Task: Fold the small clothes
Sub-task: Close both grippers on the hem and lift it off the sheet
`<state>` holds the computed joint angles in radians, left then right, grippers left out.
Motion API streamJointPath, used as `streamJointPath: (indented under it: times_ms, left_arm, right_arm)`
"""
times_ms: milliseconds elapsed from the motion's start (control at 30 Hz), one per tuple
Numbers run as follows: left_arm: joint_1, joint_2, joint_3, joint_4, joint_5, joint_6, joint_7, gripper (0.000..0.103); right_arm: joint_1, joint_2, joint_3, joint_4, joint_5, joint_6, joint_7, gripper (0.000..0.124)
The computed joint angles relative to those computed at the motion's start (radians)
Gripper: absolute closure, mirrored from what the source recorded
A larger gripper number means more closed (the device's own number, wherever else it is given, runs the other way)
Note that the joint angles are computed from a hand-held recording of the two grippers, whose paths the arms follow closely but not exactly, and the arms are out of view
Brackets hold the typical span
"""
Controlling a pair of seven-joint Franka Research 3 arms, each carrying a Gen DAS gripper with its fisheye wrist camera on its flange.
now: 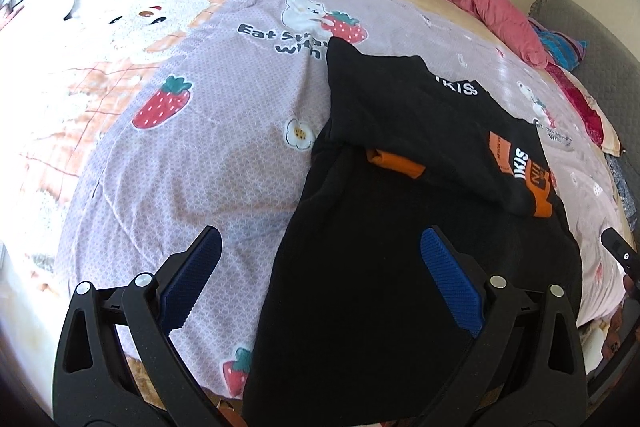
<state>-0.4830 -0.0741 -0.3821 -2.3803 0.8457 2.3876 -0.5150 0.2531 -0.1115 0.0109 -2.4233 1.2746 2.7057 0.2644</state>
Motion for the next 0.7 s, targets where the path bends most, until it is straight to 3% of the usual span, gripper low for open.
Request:
streamJointPath:
  times_ms: [233,700]
  left_arm:
    - [-0.008,-0.005,-0.005,-0.016,-0.009,0.007,-0.013,0.009]
    - [-0.019,-0.043,-0.028,-0.135,0.012,0.167,-0.154,0.01]
  right_arm:
    - [-0.01,-0.012,-0.009,-0.039,-0.001,0.008,-0.028,0.026]
    - [-0.043,-0.015,-0.029,-0.09,-0.021,0.021,-0.042,0.026]
